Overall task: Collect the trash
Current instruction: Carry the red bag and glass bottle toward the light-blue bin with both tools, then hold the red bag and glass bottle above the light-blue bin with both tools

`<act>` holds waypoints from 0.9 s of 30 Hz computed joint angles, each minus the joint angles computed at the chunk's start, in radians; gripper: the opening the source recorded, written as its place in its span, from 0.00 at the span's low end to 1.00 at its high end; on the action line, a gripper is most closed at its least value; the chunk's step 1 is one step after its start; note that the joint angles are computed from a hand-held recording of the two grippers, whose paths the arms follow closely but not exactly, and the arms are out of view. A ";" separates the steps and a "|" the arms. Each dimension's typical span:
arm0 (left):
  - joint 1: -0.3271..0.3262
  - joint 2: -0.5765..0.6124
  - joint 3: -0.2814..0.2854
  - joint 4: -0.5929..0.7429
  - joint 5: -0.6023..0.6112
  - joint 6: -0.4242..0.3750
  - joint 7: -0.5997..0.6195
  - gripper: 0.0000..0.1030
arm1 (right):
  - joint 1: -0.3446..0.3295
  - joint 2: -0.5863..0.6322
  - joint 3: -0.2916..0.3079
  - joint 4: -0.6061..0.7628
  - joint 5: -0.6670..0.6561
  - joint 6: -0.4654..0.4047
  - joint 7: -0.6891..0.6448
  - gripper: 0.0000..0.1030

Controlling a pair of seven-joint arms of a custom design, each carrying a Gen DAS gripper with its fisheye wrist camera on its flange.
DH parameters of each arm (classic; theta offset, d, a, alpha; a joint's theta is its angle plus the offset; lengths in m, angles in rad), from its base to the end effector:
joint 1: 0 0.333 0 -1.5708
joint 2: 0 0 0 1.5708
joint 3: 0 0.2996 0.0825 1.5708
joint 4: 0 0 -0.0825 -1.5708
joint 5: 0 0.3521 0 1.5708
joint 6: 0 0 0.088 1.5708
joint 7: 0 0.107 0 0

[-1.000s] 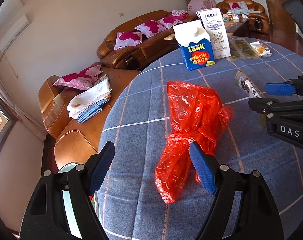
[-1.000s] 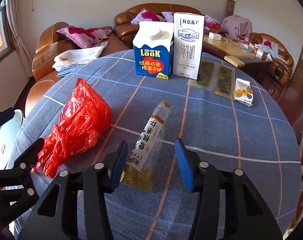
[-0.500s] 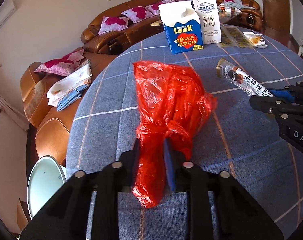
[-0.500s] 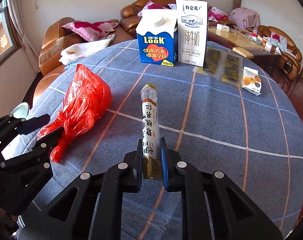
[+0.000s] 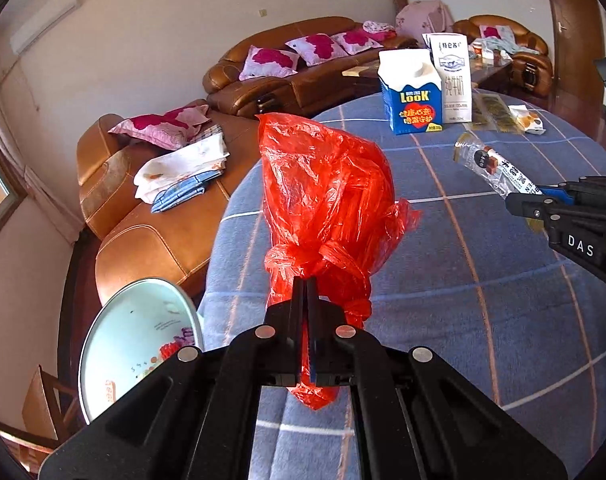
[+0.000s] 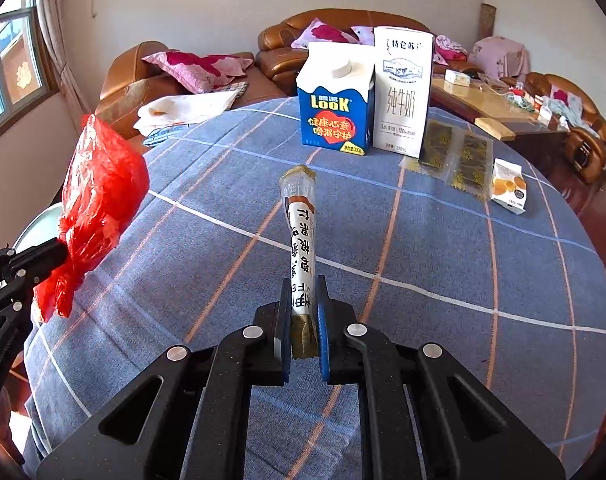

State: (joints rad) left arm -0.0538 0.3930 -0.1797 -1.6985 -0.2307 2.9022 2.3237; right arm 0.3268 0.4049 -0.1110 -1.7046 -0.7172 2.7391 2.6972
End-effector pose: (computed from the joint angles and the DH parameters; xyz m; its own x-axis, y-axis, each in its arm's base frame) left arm 0.6628 -0.1248 0.4658 -0.5611 -0.7797 -0.2779 -0.4539 0.5706 -0.6844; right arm 0.6440 0.1776 0.4234 -0.2727 -0.9591 -0.0764 -0.6723 0.2468 -0.6979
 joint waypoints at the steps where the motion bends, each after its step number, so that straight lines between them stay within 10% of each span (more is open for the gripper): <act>1: 0.006 -0.009 0.001 -0.008 -0.006 0.007 -0.003 0.01 | 0.013 -0.003 -0.010 0.000 -0.025 -0.001 0.012 0.11; 27: 0.119 -0.129 0.047 -0.112 -0.084 0.145 -0.030 0.01 | 0.135 0.183 -0.020 0.316 -0.096 0.093 -0.124 0.10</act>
